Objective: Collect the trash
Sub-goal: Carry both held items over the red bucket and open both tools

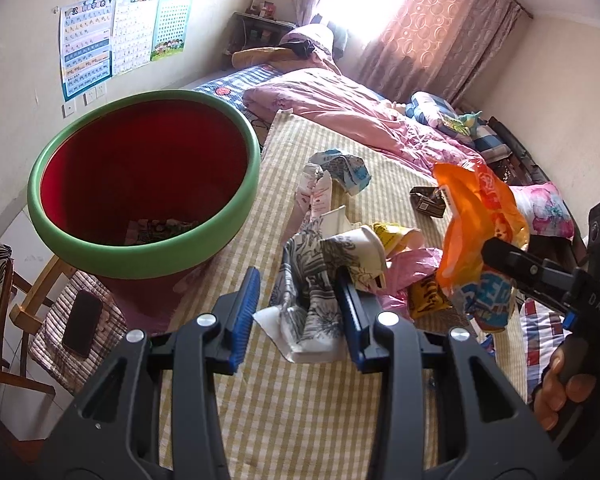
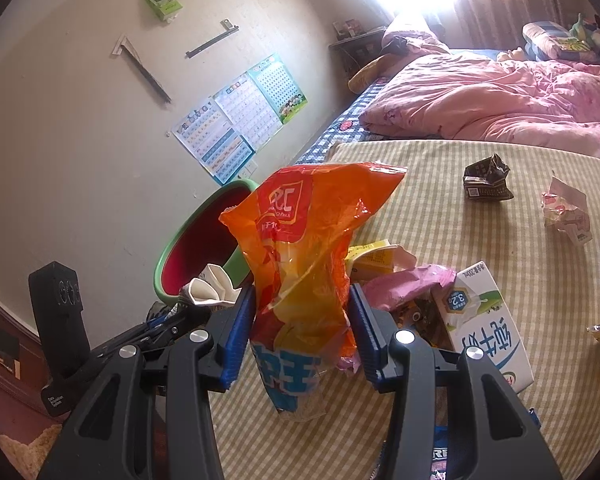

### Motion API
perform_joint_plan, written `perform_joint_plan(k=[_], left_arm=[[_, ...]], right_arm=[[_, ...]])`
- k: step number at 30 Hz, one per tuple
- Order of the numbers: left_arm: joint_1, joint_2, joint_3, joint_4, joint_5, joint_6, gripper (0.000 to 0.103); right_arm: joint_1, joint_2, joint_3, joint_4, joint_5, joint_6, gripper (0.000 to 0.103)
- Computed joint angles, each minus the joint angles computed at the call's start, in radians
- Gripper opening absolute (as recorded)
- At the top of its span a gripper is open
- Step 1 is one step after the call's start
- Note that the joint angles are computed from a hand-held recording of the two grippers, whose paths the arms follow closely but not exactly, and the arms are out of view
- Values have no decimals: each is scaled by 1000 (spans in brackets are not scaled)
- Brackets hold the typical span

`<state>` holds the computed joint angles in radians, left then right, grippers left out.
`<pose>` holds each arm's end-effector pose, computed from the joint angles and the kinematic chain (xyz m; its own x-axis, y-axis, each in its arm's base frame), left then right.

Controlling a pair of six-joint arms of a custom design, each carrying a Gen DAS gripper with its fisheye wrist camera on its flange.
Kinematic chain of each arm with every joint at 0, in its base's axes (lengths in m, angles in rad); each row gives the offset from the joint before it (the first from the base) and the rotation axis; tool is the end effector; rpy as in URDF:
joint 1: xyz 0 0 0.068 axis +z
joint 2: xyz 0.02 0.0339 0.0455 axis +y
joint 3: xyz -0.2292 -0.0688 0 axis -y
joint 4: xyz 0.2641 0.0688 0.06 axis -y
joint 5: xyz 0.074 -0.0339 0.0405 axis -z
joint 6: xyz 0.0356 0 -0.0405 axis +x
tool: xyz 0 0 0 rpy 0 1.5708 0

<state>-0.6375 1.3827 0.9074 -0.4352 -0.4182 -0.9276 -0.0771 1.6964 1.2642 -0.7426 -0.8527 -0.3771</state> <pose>0.2535 -0.1698 0.1870 -0.6557 -0.4243 -0.6245 -0.3017 0.9055 -0.2984 0.3523 -0.0003 0.1949 -0.7673 -0.1837 -0.6145 -0.5609 0.6569 0.5039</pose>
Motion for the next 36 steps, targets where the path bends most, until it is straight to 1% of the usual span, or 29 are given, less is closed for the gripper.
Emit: perform_joint_plan(k=[15, 26, 36], left_arm=[[110, -84, -82, 38, 88, 84, 37], [246, -180, -131, 48, 169, 203, 37], [353, -197, -137, 81, 279, 314, 37]], right_arm=[[102, -42, -42, 110, 61, 163, 46], [209, -51, -52, 205, 117, 296, 46], [278, -69, -80, 295, 186, 423, 46]])
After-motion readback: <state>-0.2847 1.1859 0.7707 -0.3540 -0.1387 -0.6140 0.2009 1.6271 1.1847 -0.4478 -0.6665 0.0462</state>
